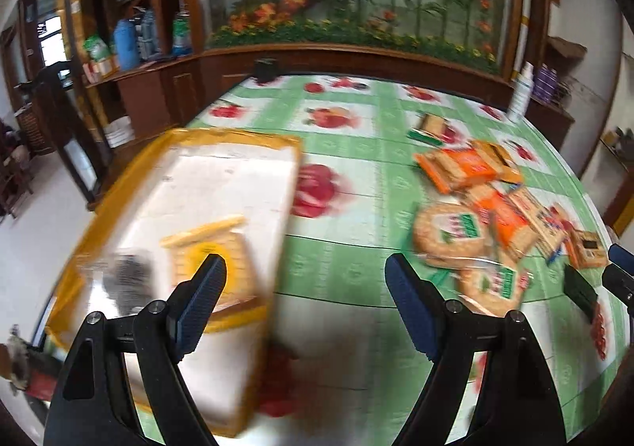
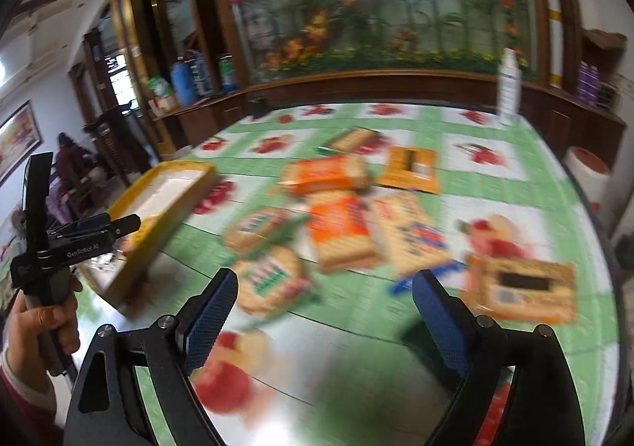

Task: Organize snacks
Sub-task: 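Release both packs into the white tray and withdraw both tools, then grasp a round scallion cracker pack with each tool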

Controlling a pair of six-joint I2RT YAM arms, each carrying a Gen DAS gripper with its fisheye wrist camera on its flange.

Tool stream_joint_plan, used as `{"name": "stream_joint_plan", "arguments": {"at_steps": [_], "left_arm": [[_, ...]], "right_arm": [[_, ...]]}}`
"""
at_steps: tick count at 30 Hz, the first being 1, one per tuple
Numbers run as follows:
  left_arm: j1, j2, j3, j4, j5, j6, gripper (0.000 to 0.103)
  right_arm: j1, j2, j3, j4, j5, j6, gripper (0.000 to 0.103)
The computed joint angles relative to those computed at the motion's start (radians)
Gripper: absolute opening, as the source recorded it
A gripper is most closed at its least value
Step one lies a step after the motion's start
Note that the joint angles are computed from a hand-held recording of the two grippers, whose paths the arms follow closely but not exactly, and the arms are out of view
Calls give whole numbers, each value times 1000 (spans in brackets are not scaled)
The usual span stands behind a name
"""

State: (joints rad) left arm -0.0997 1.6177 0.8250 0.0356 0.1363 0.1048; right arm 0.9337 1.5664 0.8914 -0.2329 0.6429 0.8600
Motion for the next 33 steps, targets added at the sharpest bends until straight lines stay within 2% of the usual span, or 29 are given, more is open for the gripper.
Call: {"name": "stream_joint_plan", "arguments": {"at_steps": [5, 11, 17, 22, 26, 33], "left_arm": [[-122, 19, 6, -27, 24, -24, 83], [-256, 20, -7, -25, -43, -48, 83], [-303, 17, -15, -18, -88, -47, 83], [-292, 55, 25, -23, -96, -45, 83], [-270, 79, 50, -25, -90, -34, 83], [-143, 164, 192, -106, -25, -16, 83]], "right_arm": [[-2, -116, -131, -52, 19, 89, 91], [-4, -182, -211, -87, 19, 145, 92], [2, -221, -263, -83, 18, 166, 92], [-10, -188, -239, -33, -5, 107, 93], [-29, -105, -180, 55, -75, -2, 98], [-59, 132, 50, 117, -227, -239, 98]]}}
